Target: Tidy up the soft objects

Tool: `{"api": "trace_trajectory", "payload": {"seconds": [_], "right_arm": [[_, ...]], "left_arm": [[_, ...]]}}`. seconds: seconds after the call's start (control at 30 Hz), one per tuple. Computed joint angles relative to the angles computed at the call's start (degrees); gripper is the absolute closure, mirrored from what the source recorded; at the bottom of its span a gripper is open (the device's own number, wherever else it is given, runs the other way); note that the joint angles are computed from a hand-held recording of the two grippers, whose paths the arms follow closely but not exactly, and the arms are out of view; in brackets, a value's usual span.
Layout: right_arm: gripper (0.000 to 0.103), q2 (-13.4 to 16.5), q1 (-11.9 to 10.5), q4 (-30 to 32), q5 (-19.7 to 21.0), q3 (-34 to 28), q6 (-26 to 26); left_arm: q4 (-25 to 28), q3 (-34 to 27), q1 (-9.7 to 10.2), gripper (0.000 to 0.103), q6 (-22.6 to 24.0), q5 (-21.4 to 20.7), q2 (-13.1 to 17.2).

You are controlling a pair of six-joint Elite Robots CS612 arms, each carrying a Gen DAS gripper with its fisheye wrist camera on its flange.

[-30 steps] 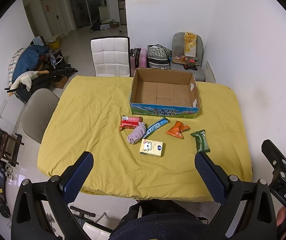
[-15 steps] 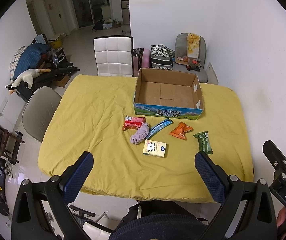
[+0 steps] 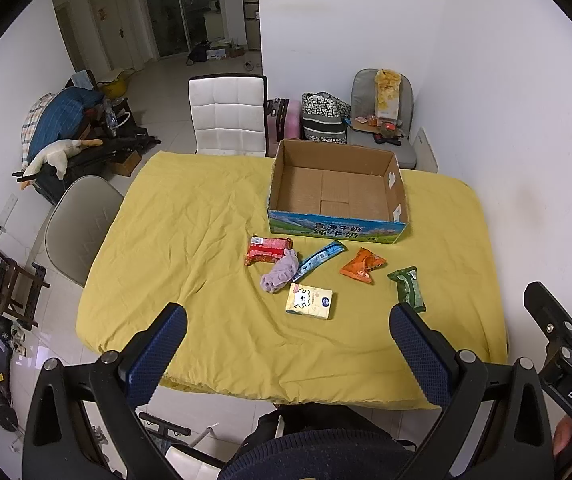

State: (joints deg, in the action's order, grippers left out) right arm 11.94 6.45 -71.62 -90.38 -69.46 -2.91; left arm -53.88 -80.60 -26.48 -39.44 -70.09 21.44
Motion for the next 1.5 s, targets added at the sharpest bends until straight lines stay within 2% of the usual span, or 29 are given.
{"api": "trace_trajectory", "payload": {"seconds": [0.93,1.33,1.5], "right_arm": [[0.000,-0.15,-0.33,-0.54,0.75,1.02,-0.65],[0.000,-0.71,-0.02,-1.44,0.55,4.30,-0.83],[0.000,-1.38,-0.29,-2.03,-1.05,9.13,0.89]], "left_arm": [[0.02,0.47,0.03,0.000,-0.50,0.11,-0.02],[-0.27,2.88,1.08,0.000,-1.37,-1.63,-0.18],[-2.71,7.01,3.79,0.000,-4.02,-9.11,0.04]]}}
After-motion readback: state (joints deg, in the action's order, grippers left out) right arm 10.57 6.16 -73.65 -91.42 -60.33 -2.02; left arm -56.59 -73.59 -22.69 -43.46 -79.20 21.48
